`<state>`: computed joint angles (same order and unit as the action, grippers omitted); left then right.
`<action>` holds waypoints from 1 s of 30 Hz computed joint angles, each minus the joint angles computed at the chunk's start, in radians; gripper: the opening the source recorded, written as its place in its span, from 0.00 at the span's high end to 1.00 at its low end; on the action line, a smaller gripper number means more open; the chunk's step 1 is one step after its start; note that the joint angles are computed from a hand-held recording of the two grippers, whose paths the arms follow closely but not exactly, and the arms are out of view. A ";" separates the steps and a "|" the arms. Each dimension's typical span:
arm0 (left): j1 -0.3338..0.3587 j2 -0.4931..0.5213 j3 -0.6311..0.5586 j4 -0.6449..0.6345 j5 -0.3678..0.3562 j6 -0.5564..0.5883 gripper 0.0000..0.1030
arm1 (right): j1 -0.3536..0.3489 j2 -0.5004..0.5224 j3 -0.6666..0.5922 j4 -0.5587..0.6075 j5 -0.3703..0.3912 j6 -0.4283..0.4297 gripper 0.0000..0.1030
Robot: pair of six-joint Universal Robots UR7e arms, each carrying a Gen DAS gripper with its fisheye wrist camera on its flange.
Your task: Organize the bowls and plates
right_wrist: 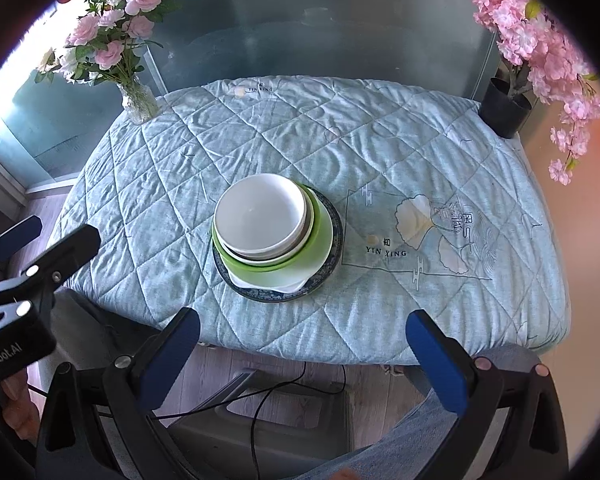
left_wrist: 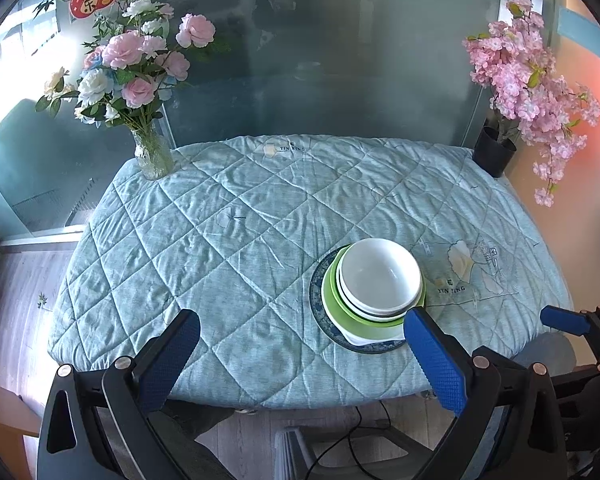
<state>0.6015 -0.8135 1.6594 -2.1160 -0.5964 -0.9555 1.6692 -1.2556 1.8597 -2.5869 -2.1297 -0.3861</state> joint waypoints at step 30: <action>0.030 0.021 -0.002 0.000 -0.001 0.005 0.00 | -0.005 0.022 0.014 -0.029 -0.008 -0.007 0.01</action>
<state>0.6319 -0.7925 1.6572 -2.1161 -0.5975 -0.9504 1.6643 -1.2334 1.8741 -2.6154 -2.1374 -0.3935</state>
